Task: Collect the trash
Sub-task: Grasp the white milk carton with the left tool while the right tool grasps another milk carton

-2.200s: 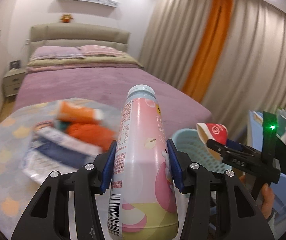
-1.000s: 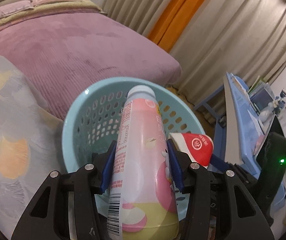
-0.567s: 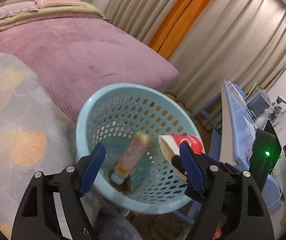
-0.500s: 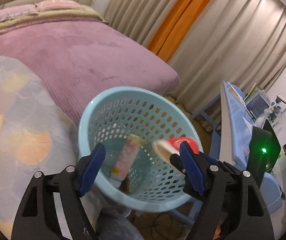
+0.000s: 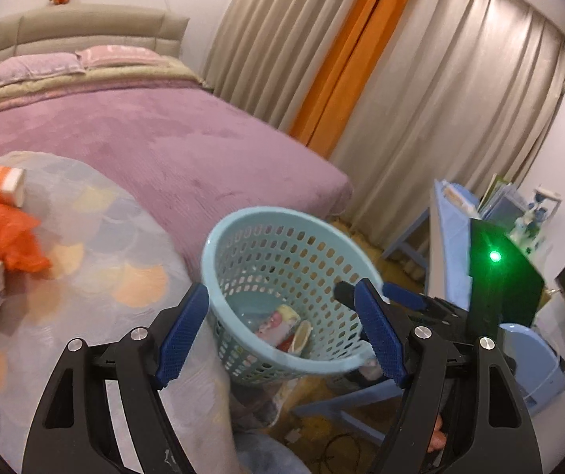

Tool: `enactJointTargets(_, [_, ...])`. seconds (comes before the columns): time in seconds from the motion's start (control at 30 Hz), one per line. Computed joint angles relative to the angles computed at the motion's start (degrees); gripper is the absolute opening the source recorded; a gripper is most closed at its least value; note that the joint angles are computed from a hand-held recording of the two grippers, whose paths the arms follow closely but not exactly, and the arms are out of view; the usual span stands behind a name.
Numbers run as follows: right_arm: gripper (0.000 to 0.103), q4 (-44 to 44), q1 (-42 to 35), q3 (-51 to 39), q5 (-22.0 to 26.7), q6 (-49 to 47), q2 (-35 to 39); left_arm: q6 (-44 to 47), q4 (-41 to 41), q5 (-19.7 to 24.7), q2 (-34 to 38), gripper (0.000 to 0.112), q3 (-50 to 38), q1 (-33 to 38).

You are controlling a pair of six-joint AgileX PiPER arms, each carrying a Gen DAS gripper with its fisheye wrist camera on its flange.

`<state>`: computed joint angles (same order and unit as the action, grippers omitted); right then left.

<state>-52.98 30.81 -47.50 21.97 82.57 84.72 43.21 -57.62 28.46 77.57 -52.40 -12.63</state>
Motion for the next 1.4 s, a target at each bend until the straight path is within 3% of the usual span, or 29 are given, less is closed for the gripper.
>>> enactJointTargets(0.23, [0.081,-3.8,9.4,-3.8,4.0,2.8,0.9,2.3,-1.4,3.8,-10.8,0.075,8.0,12.8])
enactJointTargets(0.4, [0.081,-3.4,15.1,-8.6,5.9,0.8,4.4,-6.2,9.7,1.4,-16.6,0.081,10.9,22.1])
enactJointTargets(0.6, [0.081,0.3,19.6,-15.7,7.0,-4.2,10.9,-1.1,9.2,1.5,-15.3,0.084,13.3,35.2])
enactJointTargets(0.73, [0.081,2.6,21.9,-20.0,8.1,-7.4,14.8,-2.5,12.2,0.2,-11.3,0.084,12.0,36.6])
enactJointTargets(0.87, [0.081,4.3,22.8,-22.9,8.9,-9.7,17.2,-10.0,21.7,-3.2,-8.6,0.084,11.1,34.7])
enactJointTargets(1.0, [0.081,6.0,23.4,-25.3,9.6,-12.3,18.9,-20.1,32.2,-6.2,-6.1,0.075,10.5,32.8])
enactJointTargets(1.2, [0.081,10.8,23.8,-31.8,9.3,-20.3,22.4,-8.1,22.4,-2.0,-5.3,0.061,11.1,40.1])
enactJointTargets(1.4, [0.081,26.1,23.0,-41.1,4.7,-38.7,27.7,4.0,15.1,5.3,-6.7,0.06,11.6,54.3])
